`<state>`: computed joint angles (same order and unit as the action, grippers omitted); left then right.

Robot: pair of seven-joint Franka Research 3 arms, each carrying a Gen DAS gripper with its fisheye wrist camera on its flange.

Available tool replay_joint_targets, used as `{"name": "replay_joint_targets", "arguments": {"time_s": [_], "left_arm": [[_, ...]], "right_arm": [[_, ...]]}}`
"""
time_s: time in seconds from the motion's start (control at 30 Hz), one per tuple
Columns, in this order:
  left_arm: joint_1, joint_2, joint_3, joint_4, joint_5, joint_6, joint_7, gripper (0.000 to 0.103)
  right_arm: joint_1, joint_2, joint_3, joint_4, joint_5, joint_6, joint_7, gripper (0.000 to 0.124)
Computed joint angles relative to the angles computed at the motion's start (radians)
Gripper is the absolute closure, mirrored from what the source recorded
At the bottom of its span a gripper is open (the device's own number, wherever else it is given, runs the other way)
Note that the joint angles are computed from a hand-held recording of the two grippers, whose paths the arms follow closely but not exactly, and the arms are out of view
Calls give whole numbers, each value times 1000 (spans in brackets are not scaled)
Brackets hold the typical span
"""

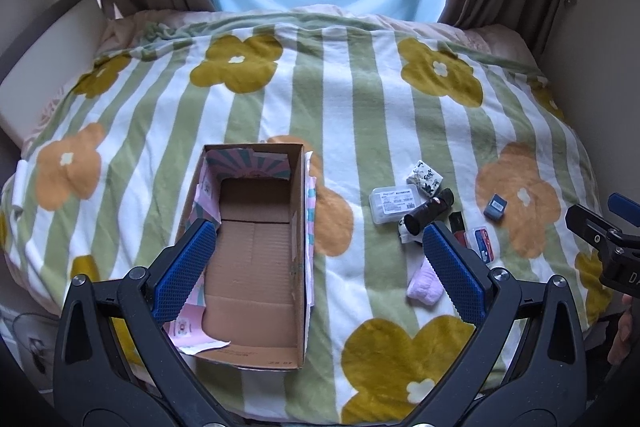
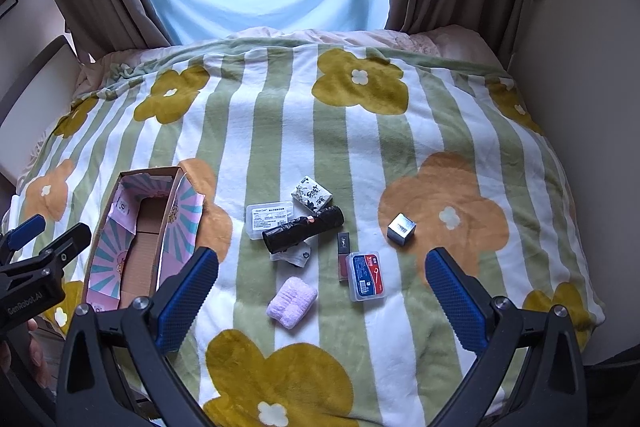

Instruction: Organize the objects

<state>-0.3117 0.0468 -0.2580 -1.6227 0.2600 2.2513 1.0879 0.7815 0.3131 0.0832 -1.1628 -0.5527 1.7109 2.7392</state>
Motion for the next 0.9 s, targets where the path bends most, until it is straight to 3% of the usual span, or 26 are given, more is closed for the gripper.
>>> {"name": "replay_joint_targets", "arguments": {"time_s": [0.67,0.9], "left_arm": [[-1,3,-1,4,-21,14,19,1],[-26,93,-17,122,-42,-46,104,1]], "right_arm": [[-4,-17,2,-22,2,22,-2,21],[-35,-68,17,-106,30,60,31,21]]}}
